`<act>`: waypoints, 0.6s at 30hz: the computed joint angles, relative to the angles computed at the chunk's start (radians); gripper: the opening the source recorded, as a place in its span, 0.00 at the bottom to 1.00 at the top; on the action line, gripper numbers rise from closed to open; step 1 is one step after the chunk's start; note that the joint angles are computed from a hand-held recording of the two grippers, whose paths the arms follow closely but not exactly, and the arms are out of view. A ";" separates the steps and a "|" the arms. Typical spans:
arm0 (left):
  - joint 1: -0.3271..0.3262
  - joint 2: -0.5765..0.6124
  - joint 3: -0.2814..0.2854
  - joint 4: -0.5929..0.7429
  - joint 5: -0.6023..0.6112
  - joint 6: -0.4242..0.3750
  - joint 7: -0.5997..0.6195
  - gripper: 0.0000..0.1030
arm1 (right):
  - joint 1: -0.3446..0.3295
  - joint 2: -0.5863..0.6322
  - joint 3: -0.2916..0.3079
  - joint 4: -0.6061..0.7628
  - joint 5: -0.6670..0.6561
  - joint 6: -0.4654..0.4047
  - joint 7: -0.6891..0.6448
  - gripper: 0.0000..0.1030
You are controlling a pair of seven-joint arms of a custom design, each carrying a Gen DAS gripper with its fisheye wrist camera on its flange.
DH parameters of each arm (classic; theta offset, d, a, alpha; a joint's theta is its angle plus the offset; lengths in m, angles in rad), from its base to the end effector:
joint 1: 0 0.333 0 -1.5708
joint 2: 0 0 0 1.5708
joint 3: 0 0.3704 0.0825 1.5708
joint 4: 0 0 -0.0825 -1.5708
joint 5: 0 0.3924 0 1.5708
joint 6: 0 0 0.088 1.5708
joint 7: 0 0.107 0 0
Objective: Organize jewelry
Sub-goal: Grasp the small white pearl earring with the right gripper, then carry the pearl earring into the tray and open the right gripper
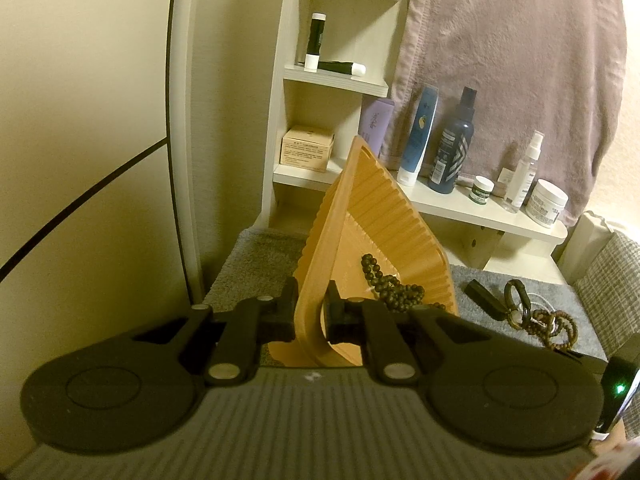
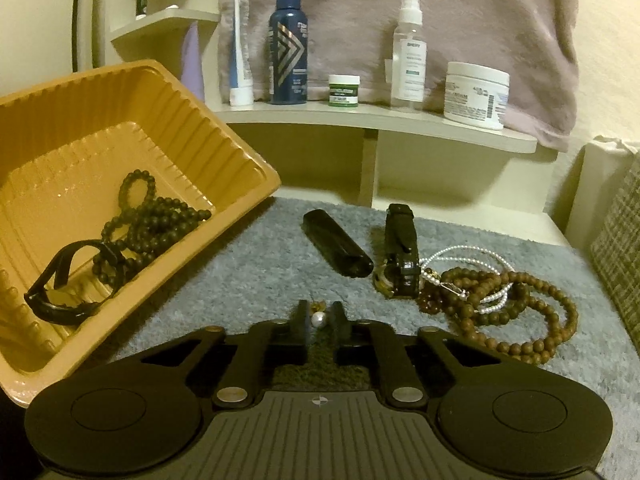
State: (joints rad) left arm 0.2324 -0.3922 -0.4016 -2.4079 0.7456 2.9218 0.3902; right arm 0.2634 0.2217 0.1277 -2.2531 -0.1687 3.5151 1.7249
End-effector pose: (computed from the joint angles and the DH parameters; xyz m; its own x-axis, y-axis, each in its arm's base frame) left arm 0.4472 -0.1445 0.5784 0.2304 -0.9641 0.1324 -0.5229 -0.2374 -0.8187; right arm 0.5532 0.2448 0.4412 0.4275 -0.9023 -0.0564 -0.4786 -0.1730 -0.8608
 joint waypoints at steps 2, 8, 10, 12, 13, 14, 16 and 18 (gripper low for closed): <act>-0.002 -0.001 0.001 -0.001 -0.001 0.000 -0.001 0.11 | 0.013 -0.003 -0.011 -0.006 0.015 0.012 -0.014 0.08; -0.001 0.000 0.001 0.001 0.004 0.000 -0.004 0.11 | -0.009 -0.029 0.008 -0.034 -0.018 0.091 0.032 0.08; 0.000 0.000 0.000 0.000 0.006 0.000 -0.007 0.11 | -0.040 -0.040 0.031 -0.038 -0.088 0.130 0.116 0.08; -0.001 0.002 0.000 0.001 0.006 -0.001 -0.007 0.11 | -0.078 -0.045 0.056 -0.029 -0.212 0.170 0.236 0.08; -0.002 0.002 0.001 0.001 0.006 -0.001 -0.008 0.11 | -0.087 -0.044 0.061 -0.019 -0.272 0.184 0.286 0.08; -0.003 0.002 0.002 0.001 0.005 -0.002 -0.008 0.11 | -0.096 -0.043 0.067 -0.006 -0.336 0.197 0.335 0.08; -0.005 0.002 0.004 0.000 0.003 -0.001 -0.008 0.11 | -0.098 -0.033 0.071 0.026 -0.437 0.217 0.405 0.08; -0.003 0.001 0.002 -0.001 0.005 -0.001 -0.012 0.11 | -0.106 -0.019 0.075 0.067 -0.552 0.218 0.494 0.08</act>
State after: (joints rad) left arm 0.2295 -0.3914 -0.3993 -2.4084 0.7506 2.9209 0.3785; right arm 0.1575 0.2031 0.2030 -2.1863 -0.7212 3.7335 2.2184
